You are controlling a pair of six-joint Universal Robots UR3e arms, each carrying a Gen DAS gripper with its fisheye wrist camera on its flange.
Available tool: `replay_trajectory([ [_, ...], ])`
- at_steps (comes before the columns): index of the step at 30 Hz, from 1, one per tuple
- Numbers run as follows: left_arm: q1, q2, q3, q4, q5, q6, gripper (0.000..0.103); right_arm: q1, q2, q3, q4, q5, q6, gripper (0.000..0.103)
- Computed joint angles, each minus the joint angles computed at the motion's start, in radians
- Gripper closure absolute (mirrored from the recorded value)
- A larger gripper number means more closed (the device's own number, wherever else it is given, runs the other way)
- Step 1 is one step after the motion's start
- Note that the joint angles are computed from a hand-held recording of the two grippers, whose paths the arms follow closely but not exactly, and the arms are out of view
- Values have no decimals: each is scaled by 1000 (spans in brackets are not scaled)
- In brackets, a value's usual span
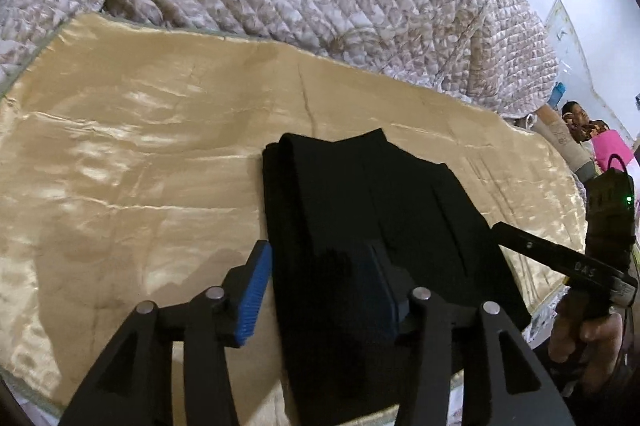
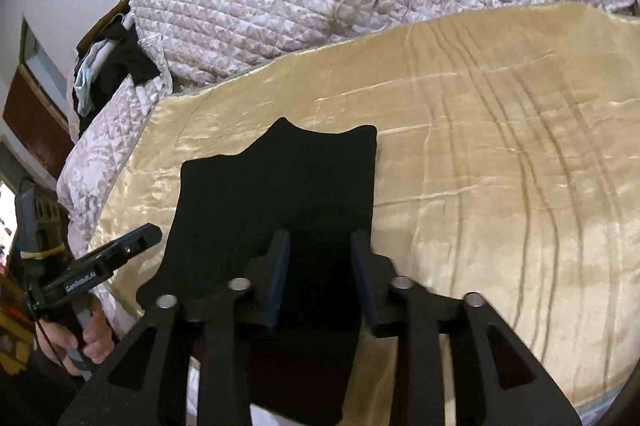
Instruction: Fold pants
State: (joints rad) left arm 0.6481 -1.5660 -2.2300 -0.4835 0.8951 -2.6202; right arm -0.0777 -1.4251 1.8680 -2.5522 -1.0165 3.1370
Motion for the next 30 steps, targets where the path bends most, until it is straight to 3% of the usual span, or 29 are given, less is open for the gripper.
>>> replay_trajectory([
  [2,-16,-44,10,25,21,-20,50,-9,20,2,-11,22,16,61],
  [8,71,-25,-24,-135,-99,64,47,-87,19,93,-16,166,50,60],
  [10,81,-6,-58,-119,-108,82,46,-113,-5,138,7,224,30,60],
  [16,9,-144,33,-6,-104,-42,41,-79,63,69,-6,216,31,58],
  [18,2,-139,31,6,-93,-61,49,-63,93,40,-21,200,42,61],
  [20,11,-114,16,-2,-100,-63,65,-45,96,31,-37,168,60,71],
  [22,21,-87,12,-20,-103,-63,72,-47,84,40,-46,172,77,82],
  [24,27,-57,14,-49,-109,-59,75,-48,65,45,-50,181,79,86],
  [30,23,-8,72,-149,-122,-38,79,-26,39,-10,-32,195,116,87],
])
